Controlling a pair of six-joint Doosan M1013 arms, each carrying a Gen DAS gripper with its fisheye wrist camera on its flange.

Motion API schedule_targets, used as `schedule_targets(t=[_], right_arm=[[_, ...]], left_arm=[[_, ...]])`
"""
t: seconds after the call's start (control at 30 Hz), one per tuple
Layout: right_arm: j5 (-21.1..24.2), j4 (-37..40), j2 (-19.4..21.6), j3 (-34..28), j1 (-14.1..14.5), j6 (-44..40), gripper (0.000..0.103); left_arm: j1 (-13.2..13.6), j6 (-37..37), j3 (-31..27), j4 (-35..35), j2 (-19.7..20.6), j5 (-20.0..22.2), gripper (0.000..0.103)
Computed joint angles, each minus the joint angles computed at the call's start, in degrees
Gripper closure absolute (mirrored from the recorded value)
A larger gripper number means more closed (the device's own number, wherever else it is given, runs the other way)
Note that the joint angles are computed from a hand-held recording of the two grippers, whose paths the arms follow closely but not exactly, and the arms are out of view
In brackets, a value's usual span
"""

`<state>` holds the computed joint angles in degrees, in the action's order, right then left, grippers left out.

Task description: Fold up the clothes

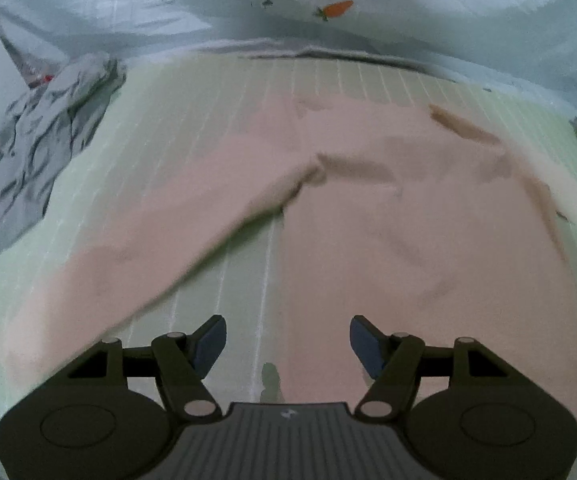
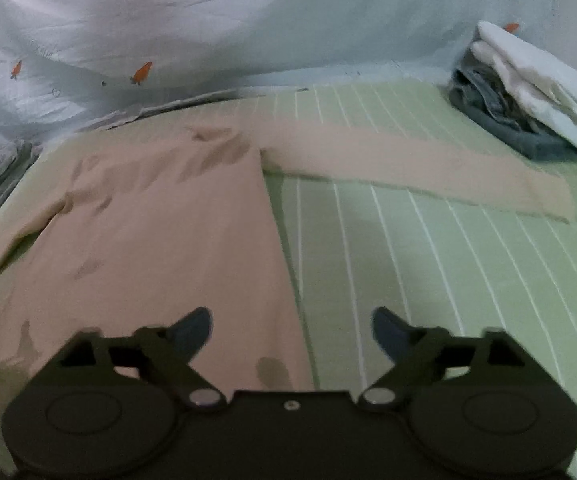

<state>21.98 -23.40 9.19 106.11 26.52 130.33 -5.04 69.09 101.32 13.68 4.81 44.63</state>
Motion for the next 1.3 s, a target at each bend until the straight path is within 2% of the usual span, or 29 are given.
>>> schedule_targets(t=[0.13,0.27,0.3,0.4,0.57,0.6,0.73,0.87,0.9,0.93,0.97,1.03,1.07,1.1,1.2,1.3], right_arm=[[-1.54,4.45,3.73,-3.97,-1.74,-5.26,0.0],[-2.83,4.23,8.68,-9.95,-2.75,-7.98,0.0],[-2.64,6.83,10.2,-11.99,-3.09,-11.49,0.0],[0.7,17.85,15.74,-20.2,-4.39,-26.07,0.0],[9.33,17.23,26.19,-35.97,-4.72,-35.66,0.0],[9.8,17.22,27.52,-37.87,-4.73,-37.63,0.0],[11.39,26.05,31.77,-43.96,-5.7,-50.86,0.001],[15.26,35.48,33.8,-47.12,-6.83,-61.25,0.008],[16.26,38.13,34.01,-47.52,-7.27,-63.51,0.012],[17.3,40.65,34.22,-47.93,-7.71,-65.59,0.015],[18.0,43.01,34.34,-48.17,-8.08,-67.02,0.023],[18.79,46.87,34.24,-48.13,-8.73,-70.19,0.057],[19.84,48.81,34.21,-48.27,-8.97,-71.52,0.093],[20.02,47.75,34.14,-48.32,-8.85,-70.01,0.096],[15.3,41.57,33.2,-46.27,-7.64,-67.3,0.096],[11.23,36.14,32.58,-44.53,-7.09,-59.05,0.096]], left_arm=[[1.35,0.36,-3.72,0.66,3.41,-0.25,0.033],[3.27,0.72,-8.65,0.22,7.96,-0.38,0.031],[3.73,0.75,-10.17,0.03,9.32,-0.37,0.03],[4.68,0.73,-14.74,-0.47,13.28,-0.2,0.029],[4.66,2.01,-21.63,1.66,19.58,-0.41,0.029],[4.55,2.25,-22.66,2.27,20.58,-0.62,0.029],[5.03,7.28,-26.23,-0.64,23.99,-0.35,0.029],[5.19,13.55,-27.27,-4.87,25.4,-0.67,0.032],[5.23,14.62,-27.16,-5.95,25.49,-0.95,0.043],[5.25,15.3,-27.09,-6.99,25.57,-0.89,0.049],[5.28,15.94,-27.03,-8.03,25.65,-0.76,0.056],[5.27,15.85,-26.33,-9.34,25.34,-2.09,0.071],[5.2,15.22,-25.87,-9.27,25.11,-2.79,0.088],[4.92,13.5,-25.45,-7.46,24.92,-3.49,0.095],[4.42,6.68,-25.01,-1.14,24.76,-5.23,0.096],[5.24,1.0,-25.71,-1.74,25.2,-5.63,0.095]])
